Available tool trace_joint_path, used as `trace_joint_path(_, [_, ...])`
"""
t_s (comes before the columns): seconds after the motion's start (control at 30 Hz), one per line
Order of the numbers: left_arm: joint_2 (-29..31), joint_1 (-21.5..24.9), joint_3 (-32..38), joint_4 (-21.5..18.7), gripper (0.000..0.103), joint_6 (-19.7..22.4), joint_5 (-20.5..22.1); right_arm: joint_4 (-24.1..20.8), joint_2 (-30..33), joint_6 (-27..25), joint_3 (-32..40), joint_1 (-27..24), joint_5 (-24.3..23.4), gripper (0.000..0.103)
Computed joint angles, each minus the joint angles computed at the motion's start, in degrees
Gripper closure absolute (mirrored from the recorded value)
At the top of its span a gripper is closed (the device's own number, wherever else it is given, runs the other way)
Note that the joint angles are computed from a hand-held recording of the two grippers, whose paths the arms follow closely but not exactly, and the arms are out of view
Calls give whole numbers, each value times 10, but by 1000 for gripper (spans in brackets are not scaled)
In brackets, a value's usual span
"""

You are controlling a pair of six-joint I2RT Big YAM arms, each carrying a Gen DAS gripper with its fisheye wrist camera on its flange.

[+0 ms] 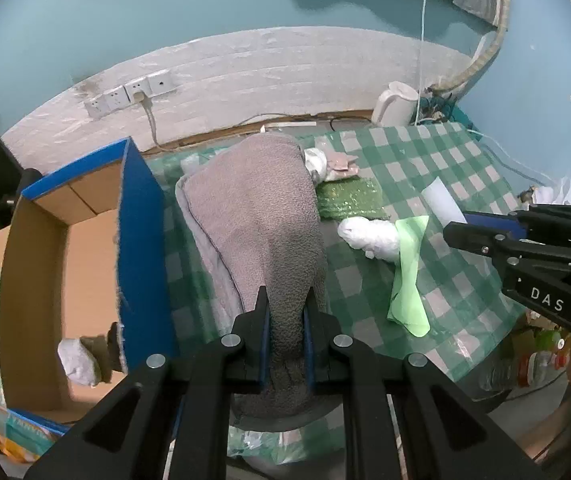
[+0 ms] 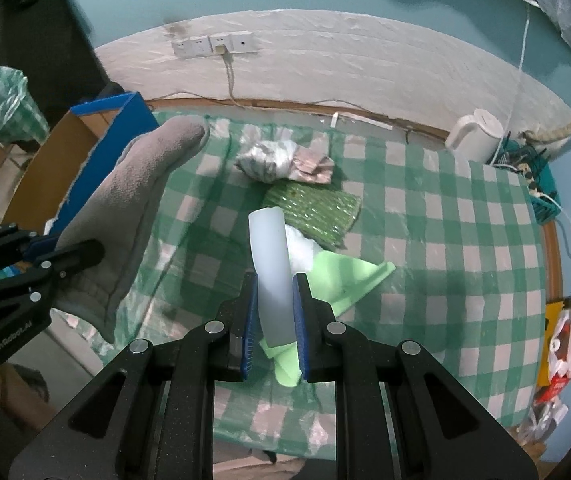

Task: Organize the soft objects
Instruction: 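Carry the foam roll and grey towel over the box with both grippers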

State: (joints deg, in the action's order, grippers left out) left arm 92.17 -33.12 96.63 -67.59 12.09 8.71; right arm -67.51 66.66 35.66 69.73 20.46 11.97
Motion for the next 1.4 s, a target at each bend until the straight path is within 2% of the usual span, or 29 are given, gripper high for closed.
trace_joint_path(0.63, [-14, 73, 19, 3, 90, 0, 27, -5, 86, -29, 112, 53, 12, 88])
trace_joint_path(1.4, [-2, 178, 35, 9, 90, 3, 46, -32, 252, -69, 306, 109, 1, 88])
